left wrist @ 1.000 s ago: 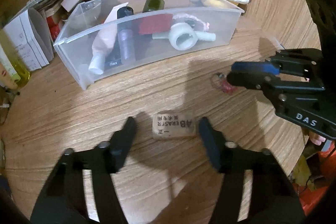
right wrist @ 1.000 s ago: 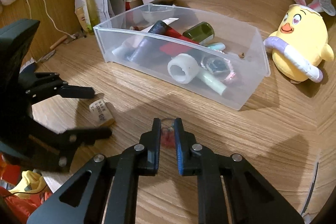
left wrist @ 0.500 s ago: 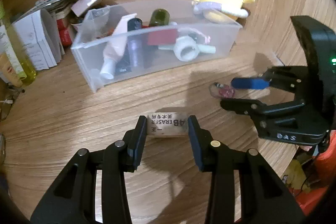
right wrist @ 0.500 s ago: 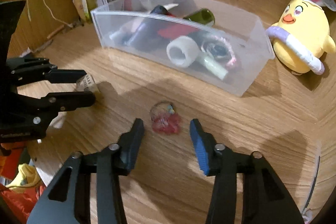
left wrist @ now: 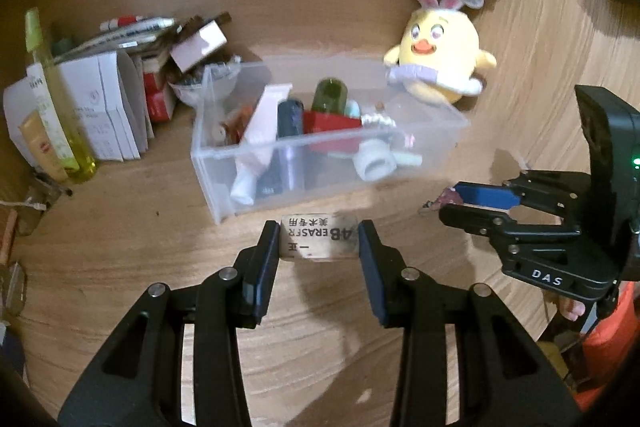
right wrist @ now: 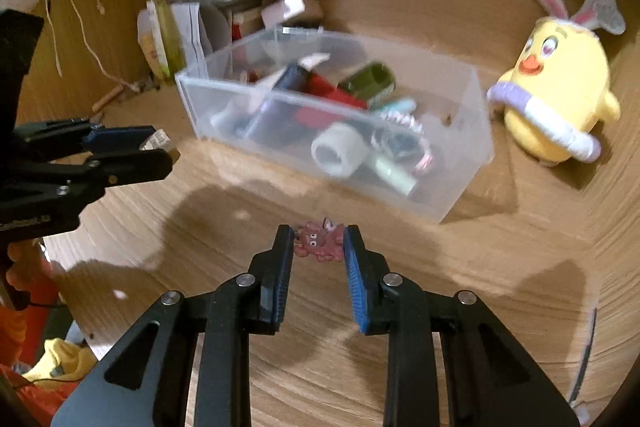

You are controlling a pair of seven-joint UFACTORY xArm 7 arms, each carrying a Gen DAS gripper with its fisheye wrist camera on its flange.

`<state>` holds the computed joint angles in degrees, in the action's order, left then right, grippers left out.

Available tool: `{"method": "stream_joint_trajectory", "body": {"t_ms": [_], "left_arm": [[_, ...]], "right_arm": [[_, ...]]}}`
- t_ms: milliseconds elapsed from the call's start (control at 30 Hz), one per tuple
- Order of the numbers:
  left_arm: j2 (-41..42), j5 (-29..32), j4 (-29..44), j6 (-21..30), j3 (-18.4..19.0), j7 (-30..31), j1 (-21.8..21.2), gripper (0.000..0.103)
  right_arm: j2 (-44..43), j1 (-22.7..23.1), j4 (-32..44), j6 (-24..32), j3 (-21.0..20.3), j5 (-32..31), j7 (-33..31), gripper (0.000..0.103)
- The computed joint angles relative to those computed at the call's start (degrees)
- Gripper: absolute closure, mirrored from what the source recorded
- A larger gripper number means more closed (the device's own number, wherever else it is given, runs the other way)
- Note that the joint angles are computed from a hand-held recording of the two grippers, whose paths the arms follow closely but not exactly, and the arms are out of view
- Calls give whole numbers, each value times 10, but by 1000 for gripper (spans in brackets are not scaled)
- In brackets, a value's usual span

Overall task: Organize objects
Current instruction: 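Lift the eraser and pink charm over the clear box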

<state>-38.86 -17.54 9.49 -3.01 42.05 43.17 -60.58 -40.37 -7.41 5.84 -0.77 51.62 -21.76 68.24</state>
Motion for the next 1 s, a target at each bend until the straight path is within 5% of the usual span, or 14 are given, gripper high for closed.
{"method": "stream_joint_trajectory", "body": {"t_ms": [567,1000], "left_arm": [[-39,23,28,-30,0,-42,-18,64],[-2,75,64,-76,39,-99,-65,64]], "right_arm": [[-157,93,-23,61,-98,-8,11,79],[-219,56,-14,48,-130,-12,-13,79]]}}
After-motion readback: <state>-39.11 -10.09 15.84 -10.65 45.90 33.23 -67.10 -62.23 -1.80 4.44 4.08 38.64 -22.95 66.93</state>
